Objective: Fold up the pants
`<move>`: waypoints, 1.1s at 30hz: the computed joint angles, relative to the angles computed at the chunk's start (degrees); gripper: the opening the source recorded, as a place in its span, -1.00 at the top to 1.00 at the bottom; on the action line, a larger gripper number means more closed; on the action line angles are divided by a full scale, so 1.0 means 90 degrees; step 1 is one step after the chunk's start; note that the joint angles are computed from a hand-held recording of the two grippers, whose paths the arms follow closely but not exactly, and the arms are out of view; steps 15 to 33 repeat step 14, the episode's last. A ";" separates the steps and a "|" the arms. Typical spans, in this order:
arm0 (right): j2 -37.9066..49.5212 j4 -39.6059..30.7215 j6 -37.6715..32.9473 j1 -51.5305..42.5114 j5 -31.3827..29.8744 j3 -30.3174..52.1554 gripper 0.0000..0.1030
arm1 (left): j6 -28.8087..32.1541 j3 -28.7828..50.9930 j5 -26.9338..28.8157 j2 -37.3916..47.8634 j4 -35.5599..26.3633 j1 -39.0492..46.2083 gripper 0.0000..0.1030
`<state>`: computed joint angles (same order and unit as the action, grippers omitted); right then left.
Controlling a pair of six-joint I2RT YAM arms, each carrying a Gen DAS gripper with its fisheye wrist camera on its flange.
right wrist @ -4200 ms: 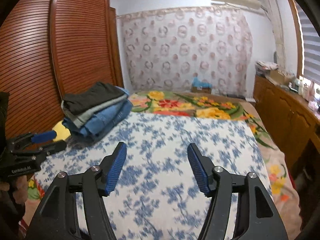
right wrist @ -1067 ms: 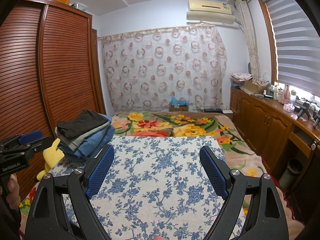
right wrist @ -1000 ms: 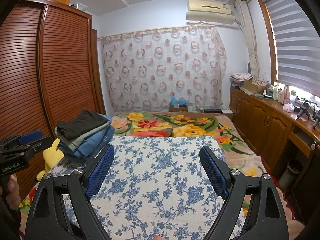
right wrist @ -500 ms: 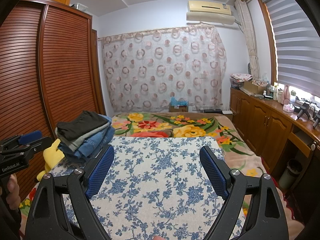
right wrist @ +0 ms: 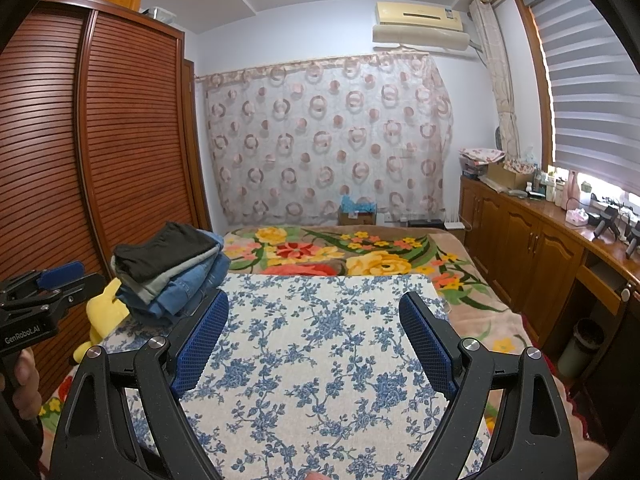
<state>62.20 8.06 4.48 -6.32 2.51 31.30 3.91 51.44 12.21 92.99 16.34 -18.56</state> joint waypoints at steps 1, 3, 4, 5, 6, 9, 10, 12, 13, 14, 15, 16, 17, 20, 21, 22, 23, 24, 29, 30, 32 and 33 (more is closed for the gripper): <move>0.0001 0.0004 0.0002 0.0001 0.0001 -0.0002 -0.73 | 0.0002 -0.0003 0.0001 0.0004 0.0006 0.0004 -0.17; 0.0007 0.0023 0.0001 0.0003 0.0007 -0.0012 -0.73 | 0.0001 -0.0004 0.0004 0.0003 0.0007 0.0003 -0.17; 0.0003 0.0017 -0.0001 0.0003 0.0005 -0.0008 -0.73 | 0.0000 -0.0009 -0.0003 0.0001 0.0011 -0.0001 -0.17; 0.0008 0.0024 -0.0001 0.0001 0.0004 -0.0011 -0.73 | 0.0000 -0.0009 -0.0003 0.0001 0.0011 -0.0001 -0.17; 0.0005 0.0018 0.0004 0.0002 0.0009 -0.0010 -0.73 | 0.0000 -0.0011 0.0002 0.0005 0.0013 0.0003 -0.17; 0.0004 0.0025 0.0001 -0.0003 0.0003 -0.0016 -0.73 | 0.0001 -0.0020 0.0006 0.0004 0.0028 0.0005 -0.17; 0.0005 0.0023 -0.0004 -0.0006 0.0001 -0.0014 -0.73 | 0.0003 -0.0024 0.0009 0.0008 0.0037 0.0011 -0.17; 0.0005 0.0044 0.0002 -0.0011 -0.0008 -0.0028 -0.73 | -0.0002 -0.0022 0.0011 0.0009 0.0032 0.0008 -0.17; 0.0006 0.0032 -0.0003 -0.0009 0.0001 -0.0019 -0.73 | -0.0001 -0.0024 0.0003 0.0007 0.0034 0.0005 -0.17; 0.0008 0.0039 -0.0001 -0.0011 -0.0005 -0.0023 -0.73 | -0.0001 -0.0024 0.0003 0.0007 0.0034 0.0005 -0.17; 0.0008 0.0039 -0.0001 -0.0011 -0.0005 -0.0023 -0.73 | -0.0001 -0.0024 0.0003 0.0007 0.0034 0.0005 -0.17; 0.0008 0.0039 -0.0001 -0.0011 -0.0005 -0.0023 -0.73 | -0.0001 -0.0024 0.0003 0.0007 0.0034 0.0005 -0.17; 0.0008 0.0039 -0.0001 -0.0011 -0.0005 -0.0023 -0.73 | -0.0001 -0.0024 0.0003 0.0007 0.0034 0.0005 -0.17; 0.0008 0.0039 -0.0001 -0.0011 -0.0005 -0.0023 -0.73 | -0.0001 -0.0024 0.0003 0.0007 0.0034 0.0005 -0.17; 0.0008 0.0039 -0.0001 -0.0011 -0.0005 -0.0023 -0.73 | -0.0001 -0.0024 0.0003 0.0007 0.0034 0.0005 -0.17; 0.0008 0.0039 -0.0001 -0.0011 -0.0005 -0.0023 -0.73 | -0.0001 -0.0024 0.0003 0.0007 0.0034 0.0005 -0.17; 0.0008 0.0039 -0.0001 -0.0011 -0.0005 -0.0023 -0.73 | -0.0001 -0.0024 0.0003 0.0007 0.0034 0.0005 -0.17; 0.0008 0.0039 -0.0001 -0.0011 -0.0005 -0.0023 -0.73 | -0.0001 -0.0024 0.0003 0.0007 0.0034 0.0005 -0.17; 0.0008 0.0039 -0.0001 -0.0011 -0.0005 -0.0023 -0.73 | -0.0001 -0.0024 0.0003 0.0007 0.0034 0.0005 -0.17; 0.0008 0.0039 -0.0001 -0.0011 -0.0005 -0.0023 -0.73 | -0.0001 -0.0024 0.0003 0.0007 0.0034 0.0005 -0.17; 0.0008 0.0039 -0.0001 -0.0011 -0.0005 -0.0023 -0.73 | -0.0001 -0.0024 0.0003 0.0007 0.0034 0.0005 -0.17; 0.0008 0.0039 -0.0001 -0.0011 -0.0005 -0.0023 -0.73 | -0.0001 -0.0024 0.0003 0.0007 0.0034 0.0005 -0.17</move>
